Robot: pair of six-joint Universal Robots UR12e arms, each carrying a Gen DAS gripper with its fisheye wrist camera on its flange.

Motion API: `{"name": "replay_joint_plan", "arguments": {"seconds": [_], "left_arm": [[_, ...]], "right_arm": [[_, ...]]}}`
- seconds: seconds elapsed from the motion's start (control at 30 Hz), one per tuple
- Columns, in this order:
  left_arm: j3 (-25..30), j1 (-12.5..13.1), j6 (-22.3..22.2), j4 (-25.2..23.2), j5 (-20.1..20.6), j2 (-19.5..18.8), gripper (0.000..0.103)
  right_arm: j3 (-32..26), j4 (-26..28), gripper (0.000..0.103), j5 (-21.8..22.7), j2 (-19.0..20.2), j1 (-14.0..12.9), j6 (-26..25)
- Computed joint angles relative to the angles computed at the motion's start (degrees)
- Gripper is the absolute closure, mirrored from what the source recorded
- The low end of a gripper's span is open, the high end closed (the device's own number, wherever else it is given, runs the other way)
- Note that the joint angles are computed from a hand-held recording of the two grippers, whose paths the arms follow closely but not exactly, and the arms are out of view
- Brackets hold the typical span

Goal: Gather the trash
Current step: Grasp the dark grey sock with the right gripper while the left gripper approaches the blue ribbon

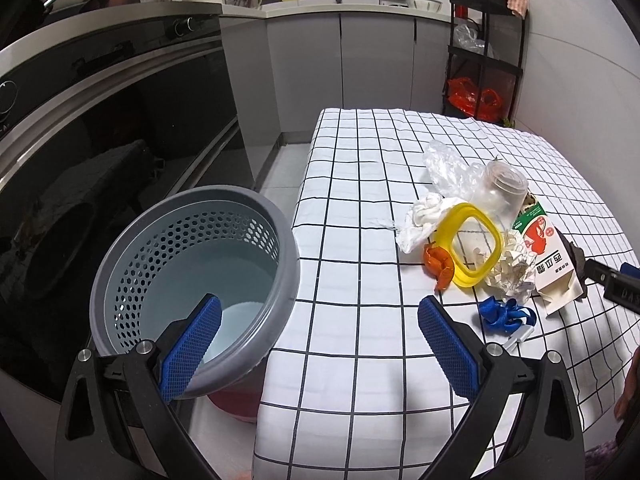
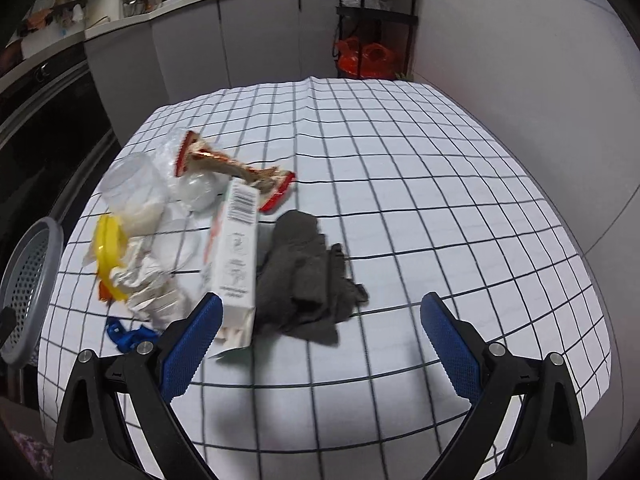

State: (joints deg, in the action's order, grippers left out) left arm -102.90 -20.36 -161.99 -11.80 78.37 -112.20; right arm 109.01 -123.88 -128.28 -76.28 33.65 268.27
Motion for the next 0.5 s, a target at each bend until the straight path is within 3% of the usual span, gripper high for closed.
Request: {"name": "replay_joint_plan", "arguments": {"seconds": [0.4, 0.5], "left_arm": [[0.0, -0.9, 0.7, 0.3, 0.6, -0.4, 0.006], [0.1, -1.0, 0.7, 0.0, 0.7, -0.5, 0.006]], "right_arm": [[1.4, -3.6, 0.008, 3.9, 0.6, -2.6, -4.4], [2.3, -6.8, 0.008, 5.8, 0.7, -3.3, -5.7]]}}
